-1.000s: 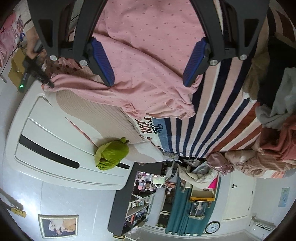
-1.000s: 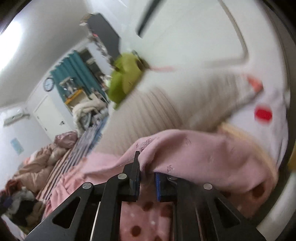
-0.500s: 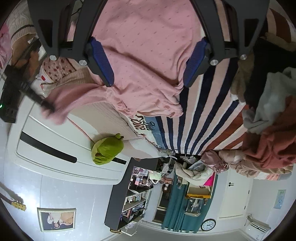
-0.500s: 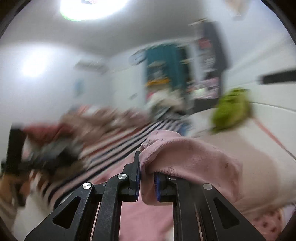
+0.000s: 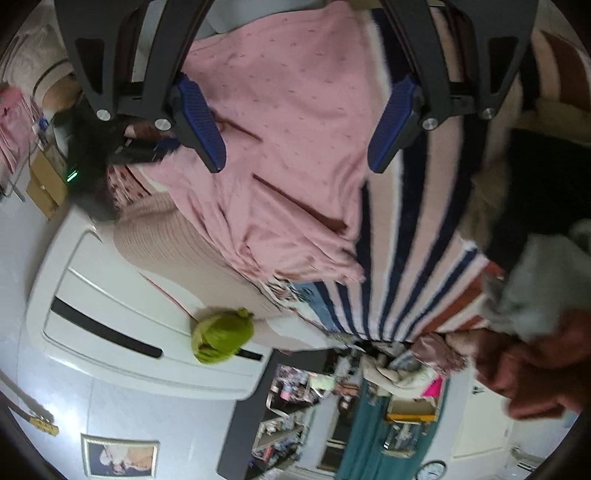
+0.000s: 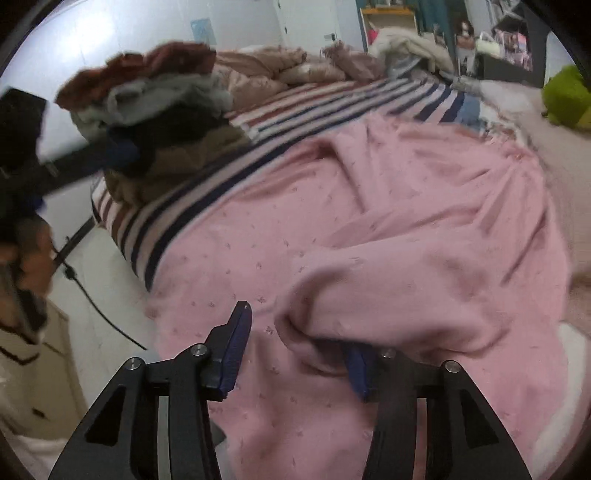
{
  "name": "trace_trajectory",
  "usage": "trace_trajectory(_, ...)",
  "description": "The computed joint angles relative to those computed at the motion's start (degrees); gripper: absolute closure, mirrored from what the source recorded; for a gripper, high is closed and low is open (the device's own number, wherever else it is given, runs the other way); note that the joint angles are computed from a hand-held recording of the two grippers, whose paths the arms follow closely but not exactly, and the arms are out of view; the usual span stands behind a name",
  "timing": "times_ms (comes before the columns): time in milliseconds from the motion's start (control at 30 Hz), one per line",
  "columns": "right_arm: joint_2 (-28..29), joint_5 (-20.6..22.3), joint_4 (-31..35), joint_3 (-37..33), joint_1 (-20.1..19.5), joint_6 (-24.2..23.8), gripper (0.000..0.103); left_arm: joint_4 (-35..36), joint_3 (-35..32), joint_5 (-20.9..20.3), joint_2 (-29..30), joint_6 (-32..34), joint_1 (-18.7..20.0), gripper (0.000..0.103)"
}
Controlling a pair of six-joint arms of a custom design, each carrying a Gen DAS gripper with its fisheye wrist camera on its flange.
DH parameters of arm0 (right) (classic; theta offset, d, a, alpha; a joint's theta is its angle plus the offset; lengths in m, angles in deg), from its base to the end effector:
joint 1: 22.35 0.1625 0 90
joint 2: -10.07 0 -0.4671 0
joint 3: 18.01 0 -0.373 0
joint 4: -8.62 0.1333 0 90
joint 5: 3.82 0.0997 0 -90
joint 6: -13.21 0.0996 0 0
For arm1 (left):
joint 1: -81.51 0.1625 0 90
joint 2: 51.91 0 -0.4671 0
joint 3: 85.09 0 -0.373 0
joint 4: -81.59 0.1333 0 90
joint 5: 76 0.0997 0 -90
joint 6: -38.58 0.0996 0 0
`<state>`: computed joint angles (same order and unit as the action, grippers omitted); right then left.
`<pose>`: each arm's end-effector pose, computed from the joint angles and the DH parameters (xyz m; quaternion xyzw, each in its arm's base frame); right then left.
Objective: Fold small clothes
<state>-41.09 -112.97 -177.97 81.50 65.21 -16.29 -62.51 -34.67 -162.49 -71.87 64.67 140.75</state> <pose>0.0717 -0.6811 0.2593 0.1445 -0.8909 0.3456 0.2568 -0.3363 -0.8376 0.0818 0.4602 0.8634 -0.2058 0.0216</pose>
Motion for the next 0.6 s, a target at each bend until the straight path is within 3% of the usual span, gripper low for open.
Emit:
trace_trajectory(167,-5.8,-0.6,-7.3,7.1,0.5,-2.1,0.05,4.5,-1.2,-1.9,2.6,1.6,-1.7,0.027)
trace_trajectory(300,-9.0,-2.3,-13.1,10.6,-0.2,-0.2,0.05,7.8,-3.4,-3.1,5.8,3.4,-4.0,0.027)
trace_trajectory(400,-11.7,-0.1,-16.4,13.7,-2.4,2.4,0.05,5.4,-4.7,-1.1,9.0,5.3,-5.8,0.028)
trace_trajectory(500,-14.0,2.8,-17.8,15.6,-4.4,5.0,0.05,6.4,-8.7,1.3,12.7,6.1,-6.8,0.044)
trace_trajectory(600,-15.1,4.4,-17.8,16.4,-5.8,6.7,0.05,10.2,-12.6,3.2,15.2,6.9,-7.2,0.082)
